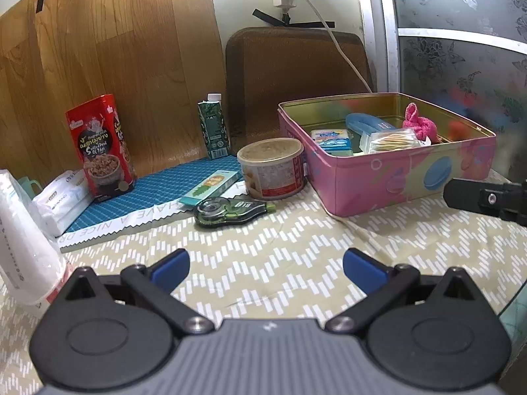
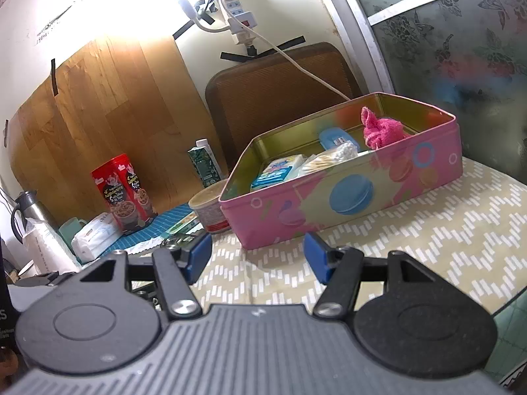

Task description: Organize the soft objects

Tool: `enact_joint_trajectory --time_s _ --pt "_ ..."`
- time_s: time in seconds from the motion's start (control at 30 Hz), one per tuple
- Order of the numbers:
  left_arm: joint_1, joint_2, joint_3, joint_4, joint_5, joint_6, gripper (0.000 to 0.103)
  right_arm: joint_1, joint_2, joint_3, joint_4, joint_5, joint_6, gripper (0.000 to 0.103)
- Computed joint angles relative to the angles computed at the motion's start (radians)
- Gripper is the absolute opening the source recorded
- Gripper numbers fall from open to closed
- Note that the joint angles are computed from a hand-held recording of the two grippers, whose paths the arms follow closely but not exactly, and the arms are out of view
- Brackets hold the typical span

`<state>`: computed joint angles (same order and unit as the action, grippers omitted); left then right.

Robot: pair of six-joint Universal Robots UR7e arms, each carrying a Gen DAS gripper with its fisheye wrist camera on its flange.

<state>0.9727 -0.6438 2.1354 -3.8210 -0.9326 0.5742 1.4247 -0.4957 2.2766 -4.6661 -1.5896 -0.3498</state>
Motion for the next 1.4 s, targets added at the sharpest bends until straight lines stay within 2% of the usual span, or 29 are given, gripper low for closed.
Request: enact_joint_trajectory --time_s 1.03,1.4 --pt "0.026 -0.011 0.007 0.037 -0.033 0.017 0.103 -0.003 0.001 -0.014 0.046 -0.013 0.002 0.064" --pt "0.051 -0.015 -0.010 0.062 -0.041 0.004 0.103 0.013 0.007 -0.040 0.090 -0.043 -0.010 0.064"
